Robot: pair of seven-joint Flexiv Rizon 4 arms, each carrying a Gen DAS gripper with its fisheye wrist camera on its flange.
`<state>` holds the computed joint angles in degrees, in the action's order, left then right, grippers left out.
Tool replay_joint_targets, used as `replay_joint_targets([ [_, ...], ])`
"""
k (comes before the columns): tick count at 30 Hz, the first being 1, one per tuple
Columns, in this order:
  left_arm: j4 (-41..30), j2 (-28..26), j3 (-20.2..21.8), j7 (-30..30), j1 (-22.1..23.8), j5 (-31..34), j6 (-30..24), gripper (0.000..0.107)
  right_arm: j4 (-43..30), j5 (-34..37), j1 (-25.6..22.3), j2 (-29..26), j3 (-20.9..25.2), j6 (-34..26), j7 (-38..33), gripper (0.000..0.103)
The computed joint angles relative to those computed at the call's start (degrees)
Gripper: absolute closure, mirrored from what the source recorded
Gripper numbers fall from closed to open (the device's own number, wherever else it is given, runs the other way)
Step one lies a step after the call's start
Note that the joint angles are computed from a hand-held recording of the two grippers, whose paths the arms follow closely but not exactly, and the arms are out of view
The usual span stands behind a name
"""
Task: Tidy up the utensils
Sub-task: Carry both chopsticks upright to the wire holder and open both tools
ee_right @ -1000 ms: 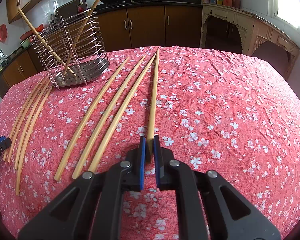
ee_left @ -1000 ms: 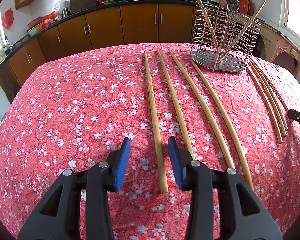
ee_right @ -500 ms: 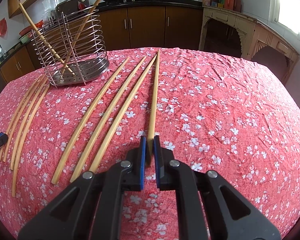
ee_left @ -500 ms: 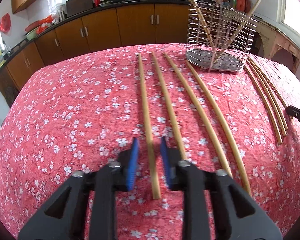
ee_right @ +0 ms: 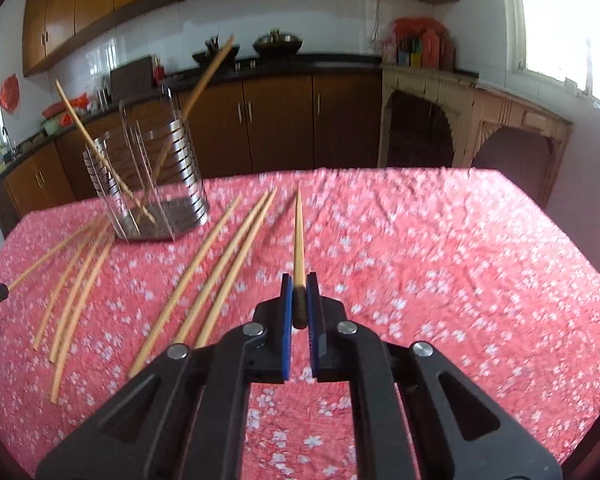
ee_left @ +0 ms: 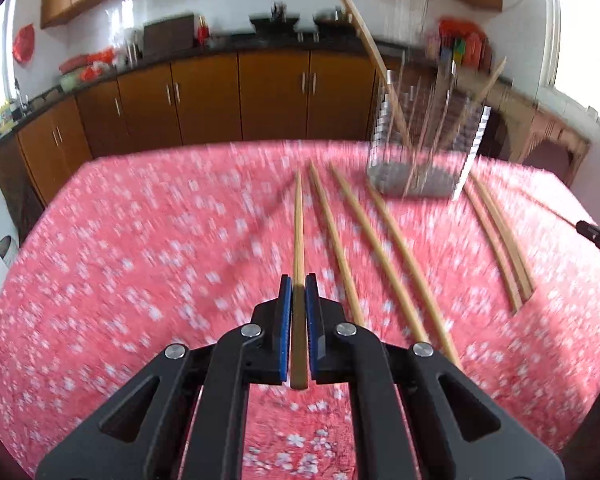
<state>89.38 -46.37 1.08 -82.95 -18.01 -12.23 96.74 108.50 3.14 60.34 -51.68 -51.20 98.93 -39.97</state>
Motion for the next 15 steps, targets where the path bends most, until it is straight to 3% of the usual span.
replay_joint_targets([
  [3, 2.1, 1.4, -5.9, 0.3, 4.8, 1.3, 6.1, 0.1, 1.6, 2.9, 3.3, -1.4, -4.6, 3.6, -0.1, 0.095],
  [7, 2.7, 2.0, -11.0, -0.3, 8.9, 2.8, 11.9, 0.1, 1.7, 7.8, 5.0, -2.3, -7.2, 7.3, -1.8, 0.095],
  [15, 0.6, 2.2, -13.1, -2.4, 10.7, 4.2, 16.4, 0.1, -0.3, 15.9, 5.0, -1.7, -8.3, 13.2, -6.8, 0.095],
])
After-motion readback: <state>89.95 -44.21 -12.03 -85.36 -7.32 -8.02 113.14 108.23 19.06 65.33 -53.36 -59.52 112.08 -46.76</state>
